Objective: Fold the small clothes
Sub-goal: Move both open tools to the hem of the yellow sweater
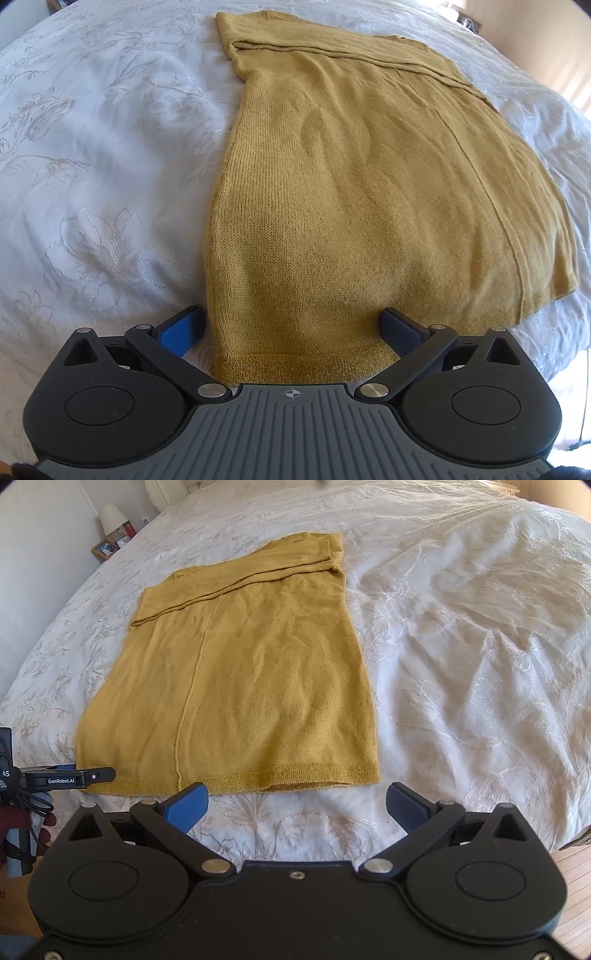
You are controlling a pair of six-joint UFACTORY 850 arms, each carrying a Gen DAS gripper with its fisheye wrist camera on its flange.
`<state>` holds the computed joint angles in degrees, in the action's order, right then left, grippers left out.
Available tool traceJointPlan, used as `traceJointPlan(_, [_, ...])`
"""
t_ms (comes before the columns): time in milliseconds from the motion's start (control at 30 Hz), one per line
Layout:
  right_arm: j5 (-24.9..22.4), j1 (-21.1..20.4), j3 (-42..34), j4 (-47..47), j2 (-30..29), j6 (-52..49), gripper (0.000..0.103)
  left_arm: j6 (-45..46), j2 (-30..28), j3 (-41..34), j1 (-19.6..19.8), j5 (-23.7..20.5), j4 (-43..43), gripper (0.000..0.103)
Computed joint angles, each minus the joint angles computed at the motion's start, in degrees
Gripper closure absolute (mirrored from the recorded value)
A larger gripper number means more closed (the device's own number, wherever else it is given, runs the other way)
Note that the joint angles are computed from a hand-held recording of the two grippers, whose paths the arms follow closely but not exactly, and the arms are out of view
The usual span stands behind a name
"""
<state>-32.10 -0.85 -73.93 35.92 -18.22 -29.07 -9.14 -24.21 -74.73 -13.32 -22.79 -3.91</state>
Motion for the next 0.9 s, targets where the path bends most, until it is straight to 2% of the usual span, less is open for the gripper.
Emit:
traceJointPlan(400, [-5.64, -1.16, -9.83, -0.42, -10.79, -0.77, 0.001, -2.06, -0.29, 0.03, -0.22, 0.36, 1.04, 0.000])
traceJointPlan(600, [-6.81, -2.35, -12.65, 2.98, -14.20, -1.96, 0.001, -2.64, -0.64, -0.41, -0.30, 0.16, 1.93, 0.000])
traceJointPlan(700, [-9.85, -2.89, -14.64, 4.79, -16.39, -3.27, 0.000, -4.00, -0.55, -0.10, -0.50, 0.73, 3.28, 0.000])
traceJointPlan(900, [-12.23, -3.63, -15.48, 6.84, -17.89, -6.23, 0.000, -7.89, -0.88, -0.39, -0.99, 0.64, 6.41, 0.000])
